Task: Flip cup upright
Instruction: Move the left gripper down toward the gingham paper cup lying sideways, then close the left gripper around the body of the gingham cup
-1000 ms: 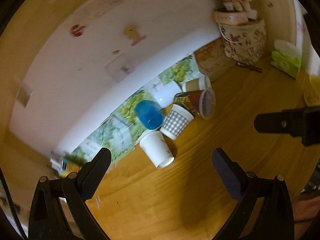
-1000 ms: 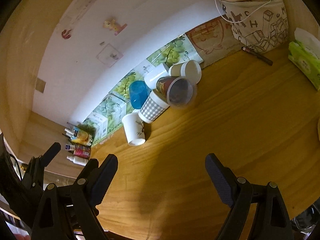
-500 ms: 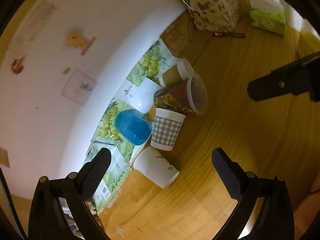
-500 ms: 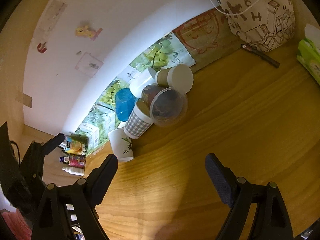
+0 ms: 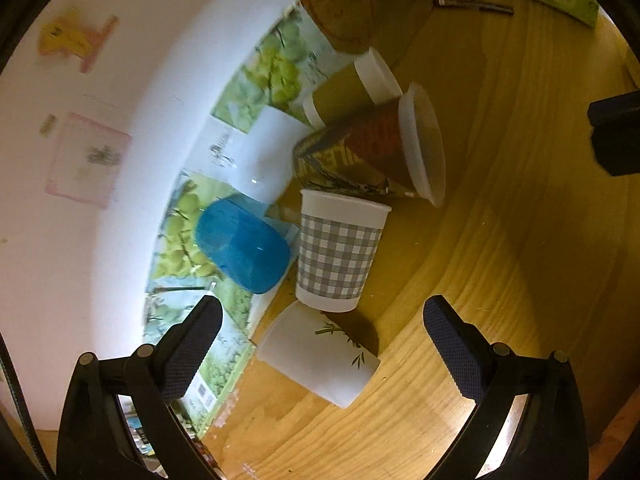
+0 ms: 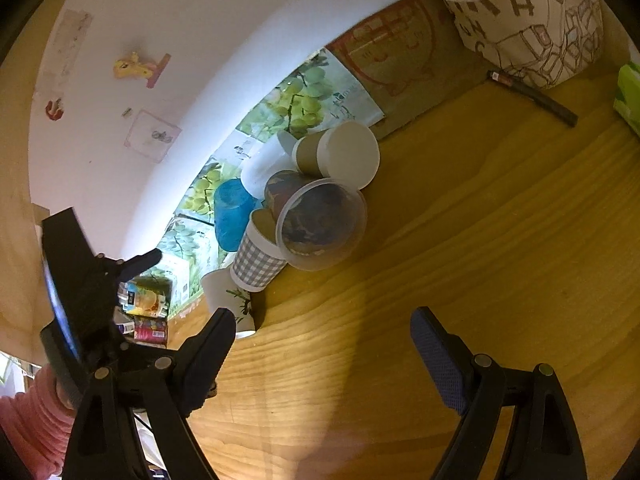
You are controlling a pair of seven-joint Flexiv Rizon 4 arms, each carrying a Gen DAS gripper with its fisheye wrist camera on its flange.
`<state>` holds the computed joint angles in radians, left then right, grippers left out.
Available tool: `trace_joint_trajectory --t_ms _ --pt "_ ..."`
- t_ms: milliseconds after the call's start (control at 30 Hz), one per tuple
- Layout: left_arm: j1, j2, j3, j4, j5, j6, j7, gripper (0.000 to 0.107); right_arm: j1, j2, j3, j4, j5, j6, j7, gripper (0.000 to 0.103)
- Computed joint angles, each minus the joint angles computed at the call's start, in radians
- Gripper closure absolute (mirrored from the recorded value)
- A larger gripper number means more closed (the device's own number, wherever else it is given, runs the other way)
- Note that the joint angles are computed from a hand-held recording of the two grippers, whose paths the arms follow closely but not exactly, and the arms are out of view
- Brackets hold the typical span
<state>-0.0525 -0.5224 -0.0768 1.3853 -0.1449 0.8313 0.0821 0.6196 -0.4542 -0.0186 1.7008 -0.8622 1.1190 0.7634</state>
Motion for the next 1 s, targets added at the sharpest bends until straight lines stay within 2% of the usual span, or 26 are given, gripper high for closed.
trace_joint_trajectory --t_ms 200,433,633,833,1000 --pt "-0.040 -0.071 0.036 -0.109 0.071 -0.102 -0.077 0.006 -0.011 -0.011 -0.002 0.002 0.016 0.029 -0.002 0.013" --pt "-0.055 -0.122 0.044 -0.176 0.110 -0.140 -0.127 0.006 -0.007 -0.016 -0.011 0.005 0.036 0.048 -0.004 0.013" --pt "-0.075 -0.170 0.061 -0.269 0.140 -0.239 -0.196 0.006 -0.001 -0.011 -0.016 0.013 0.040 0.049 0.008 0.013" --pt "-0.085 -0.224 0.066 -0.371 0.160 -0.343 -0.239 0.019 -0.004 -0.010 -0.019 0.025 0.041 0.073 0.023 0.013" --pt "-0.087 -0.271 0.070 -0.439 0.171 -0.391 -0.259 0.033 -0.005 -0.014 -0.014 0.021 0.059 0.075 0.005 0.013"
